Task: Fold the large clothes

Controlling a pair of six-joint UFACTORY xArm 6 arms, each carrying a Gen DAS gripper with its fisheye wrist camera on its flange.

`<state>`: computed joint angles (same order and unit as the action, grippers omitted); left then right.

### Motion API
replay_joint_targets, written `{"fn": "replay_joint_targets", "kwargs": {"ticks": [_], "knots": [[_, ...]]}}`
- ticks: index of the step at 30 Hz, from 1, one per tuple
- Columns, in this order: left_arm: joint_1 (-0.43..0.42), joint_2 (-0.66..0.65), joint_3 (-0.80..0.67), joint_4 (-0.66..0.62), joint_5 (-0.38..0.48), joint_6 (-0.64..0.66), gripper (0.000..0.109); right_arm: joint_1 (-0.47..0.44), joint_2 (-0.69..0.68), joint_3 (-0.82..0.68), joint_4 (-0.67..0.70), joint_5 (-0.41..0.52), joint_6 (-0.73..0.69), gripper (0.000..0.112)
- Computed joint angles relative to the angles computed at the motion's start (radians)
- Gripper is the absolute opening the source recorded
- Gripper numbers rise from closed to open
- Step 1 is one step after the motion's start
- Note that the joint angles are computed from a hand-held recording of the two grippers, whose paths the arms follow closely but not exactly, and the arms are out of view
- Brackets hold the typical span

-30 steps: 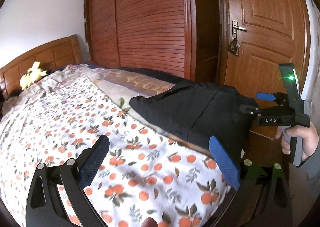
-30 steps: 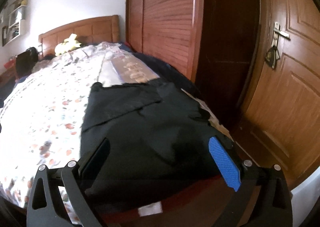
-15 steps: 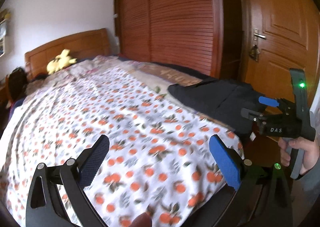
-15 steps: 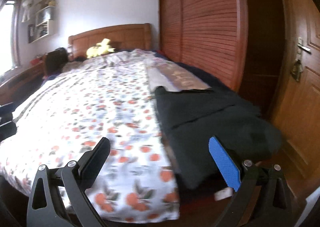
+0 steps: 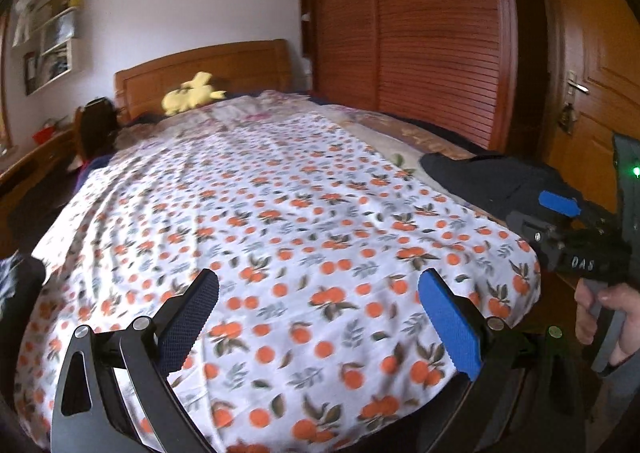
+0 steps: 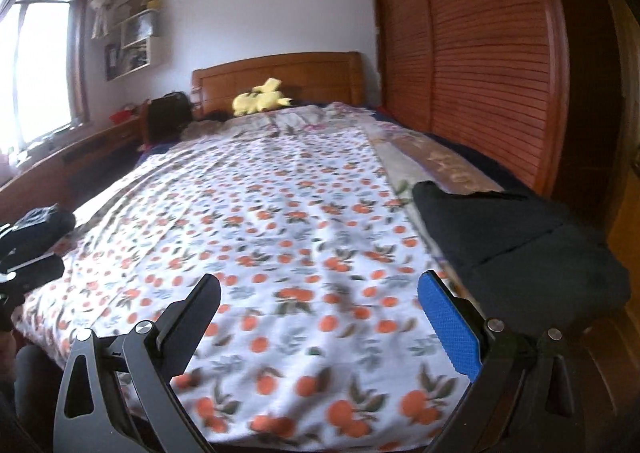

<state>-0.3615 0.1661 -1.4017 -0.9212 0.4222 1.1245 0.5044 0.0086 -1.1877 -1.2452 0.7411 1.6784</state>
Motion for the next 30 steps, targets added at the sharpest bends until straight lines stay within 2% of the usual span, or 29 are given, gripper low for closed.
{"fn": "replay_joint_targets", "kwargs": {"ticks": [10,20,30], "knots": [[0.09,-0.065,0.07,-0.002,-0.107,-0.036,0.101,0.066,0.16,-0.199,0.012,-0.039,-0.041,0.095],[0.166,-0.174,0.145,-0.052,-0.097,-0.027,0.101,0.127,0.208,-0.299,-0.001,-0.016,-0.045,0.095],[0.206,-0.274,0.181,-0.133,-0.103,0.017,0.101,0.201,0.181,-0.341,-0.076,0.074,-0.025,0.095]]}}
